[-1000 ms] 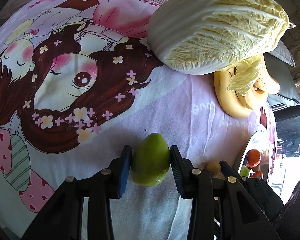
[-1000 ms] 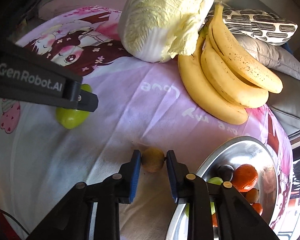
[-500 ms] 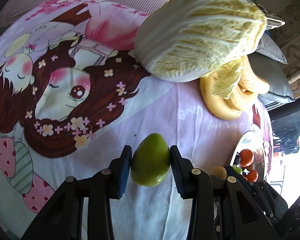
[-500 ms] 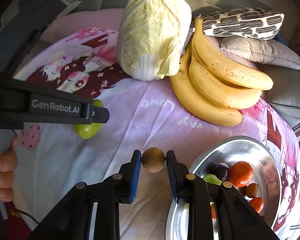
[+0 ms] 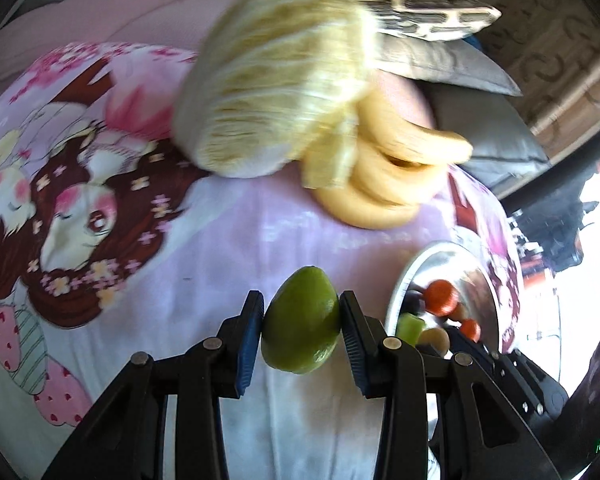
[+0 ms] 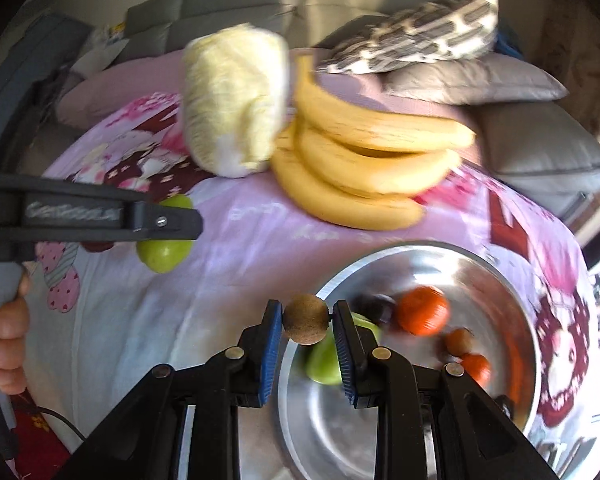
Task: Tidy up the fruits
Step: 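Carry the pear in left tool and kiwi in right tool over the steel bowl, then open left tool to drop the pear while right tool drops the kiwi into bowl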
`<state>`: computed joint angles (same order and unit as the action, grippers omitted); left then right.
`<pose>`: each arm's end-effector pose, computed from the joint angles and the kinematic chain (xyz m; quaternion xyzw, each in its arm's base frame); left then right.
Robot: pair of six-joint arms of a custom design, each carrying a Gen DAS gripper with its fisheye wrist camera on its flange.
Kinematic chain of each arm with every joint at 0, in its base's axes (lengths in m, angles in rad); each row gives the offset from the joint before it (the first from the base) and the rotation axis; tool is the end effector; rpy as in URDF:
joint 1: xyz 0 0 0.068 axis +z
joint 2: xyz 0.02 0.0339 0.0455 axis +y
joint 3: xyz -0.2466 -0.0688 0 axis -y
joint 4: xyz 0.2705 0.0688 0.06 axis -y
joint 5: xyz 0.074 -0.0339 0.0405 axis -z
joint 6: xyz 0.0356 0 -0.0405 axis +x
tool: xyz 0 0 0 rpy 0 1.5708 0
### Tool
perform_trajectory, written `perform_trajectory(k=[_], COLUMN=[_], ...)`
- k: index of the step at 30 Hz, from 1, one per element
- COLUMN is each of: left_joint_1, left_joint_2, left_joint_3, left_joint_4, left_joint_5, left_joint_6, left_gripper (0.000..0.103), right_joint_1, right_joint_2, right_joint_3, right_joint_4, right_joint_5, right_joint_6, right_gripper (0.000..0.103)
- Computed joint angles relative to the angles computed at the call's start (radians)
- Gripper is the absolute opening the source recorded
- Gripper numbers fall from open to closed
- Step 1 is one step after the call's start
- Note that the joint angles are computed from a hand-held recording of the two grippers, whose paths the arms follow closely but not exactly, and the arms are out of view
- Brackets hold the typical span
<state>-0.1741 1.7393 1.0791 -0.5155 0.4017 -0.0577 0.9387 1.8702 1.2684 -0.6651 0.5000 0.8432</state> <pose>0.3452 -0.0748 0.1396 0.0950 0.9569 -0.2165 0.1684 0.2390 0.2974 0.1450 -0.0083 0.9584 -0.0397 0.2824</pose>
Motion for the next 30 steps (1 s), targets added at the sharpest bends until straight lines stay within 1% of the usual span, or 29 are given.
perform_trajectory(k=[2, 6, 8, 14, 18, 23, 30], left_joint_1=[-0.039, -0.094, -0.131, -0.237, -0.287, -0.311, -0.330], left_joint_2=[-0.018, -0.042, -0.057, -0.052, -0.046, -0.034, 0.006], left_joint_3=[-0.002, -0.013, -0.019, -0.025, -0.034, -0.040, -0.025], left_joint_4=[-0.004, -0.016, -0.024, -0.038, -0.041, -0.056, -0.062], left_joint_5=[-0.007, 0.030, 0.033, 0.025, -0.005, -0.021, -0.033], left_joint_6=[0.000, 0.031, 0.040, 0.056, 0.056, 0.058, 0.054], left_gripper=[0.040, 0.040, 0.040, 0.040, 0.040, 0.040, 0.041], right_joint_1=[-0.005, -0.007, -0.004, 0.023, 0.053, 0.073, 0.059], right_joint_2=[-0.040, -0.115, -0.153, -0.225, -0.237, -0.227, -0.204], right_joint_3=[-0.041, -0.114, -0.151, -0.243, -0.268, -0.291, -0.293], right_joint_4=[-0.014, -0.043, -0.060, -0.108, -0.131, -0.134, -0.109], right_joint_5=[0.009, 0.032, 0.042, 0.032, 0.014, -0.016, -0.049], right_joint_6=[0.037, 0.105, 0.140, 0.253, 0.307, 0.349, 0.337], right_gripper=[0.028, 0.028, 0.028, 0.028, 0.028, 0.028, 0.028])
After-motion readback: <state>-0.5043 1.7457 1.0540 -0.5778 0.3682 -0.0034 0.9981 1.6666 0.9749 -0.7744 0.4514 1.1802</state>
